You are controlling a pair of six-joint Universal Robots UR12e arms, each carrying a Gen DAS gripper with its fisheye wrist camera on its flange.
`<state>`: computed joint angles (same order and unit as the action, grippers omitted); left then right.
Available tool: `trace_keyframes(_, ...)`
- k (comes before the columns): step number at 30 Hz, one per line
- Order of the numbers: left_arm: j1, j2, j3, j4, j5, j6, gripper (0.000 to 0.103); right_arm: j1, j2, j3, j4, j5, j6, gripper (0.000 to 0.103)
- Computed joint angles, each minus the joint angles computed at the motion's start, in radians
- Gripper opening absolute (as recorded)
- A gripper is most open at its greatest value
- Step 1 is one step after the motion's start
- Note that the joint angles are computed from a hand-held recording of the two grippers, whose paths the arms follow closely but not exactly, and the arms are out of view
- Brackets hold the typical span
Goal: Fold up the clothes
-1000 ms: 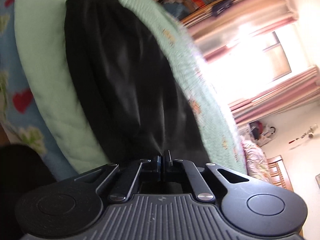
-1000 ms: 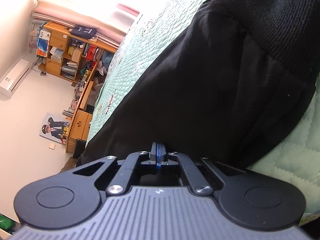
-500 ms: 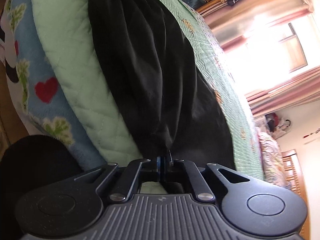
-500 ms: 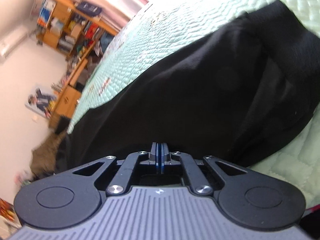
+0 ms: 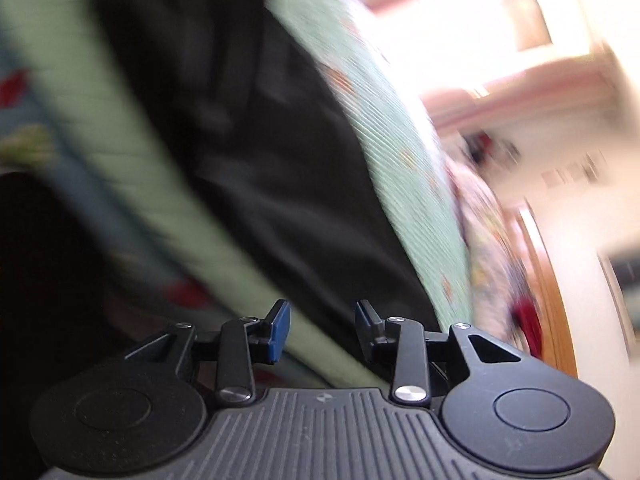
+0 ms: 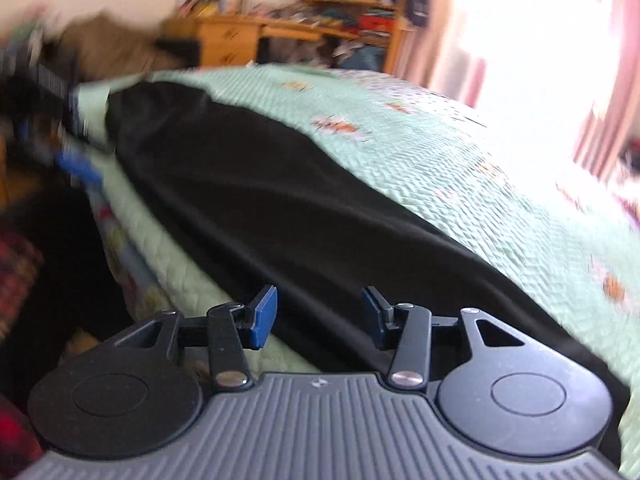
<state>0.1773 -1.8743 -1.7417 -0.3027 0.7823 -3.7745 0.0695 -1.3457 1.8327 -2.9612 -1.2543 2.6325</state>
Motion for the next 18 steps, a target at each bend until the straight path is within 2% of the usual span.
trace_keyframes(2, -0.017, -0.015, 0.023, -0.035, -0.047, 0.013, 0.047, 0.009, 0.007, -0.006, 0.012, -0.023, -0.048, 0.05)
trace_keyframes(5, -0.039, -0.042, 0.058, -0.113, -0.101, 0.015, 0.047, 0.023, 0.013, -0.006, 0.001, -0.065, -0.129, 0.057)
trace_keyframes(7, -0.05, -0.052, 0.068, -0.14, -0.113, 0.019, 0.047, 0.031, 0.016, 0.004, -0.023, -0.095, -0.19, 0.064)
trace_keyframes(10, -0.061, -0.063, 0.084, -0.181, -0.13, 0.019, 0.047, 0.037, 0.016, 0.006, -0.03, -0.113, -0.296, 0.065)
trace_keyframes(12, -0.067, -0.065, 0.093, -0.212, -0.142, -0.011, 0.047, 0.044, 0.017, 0.006, -0.035, -0.128, -0.371, 0.065)
trace_keyframes(16, -0.073, -0.07, 0.081, -0.182, -0.154, -0.104, 0.049, 0.059, 0.027, 0.009, -0.081, -0.16, -0.485, 0.065)
trace_keyframes(18, -0.076, -0.069, 0.072, -0.154, -0.144, -0.122, 0.055, 0.066, 0.032, 0.013, -0.114, -0.176, -0.516, 0.065)
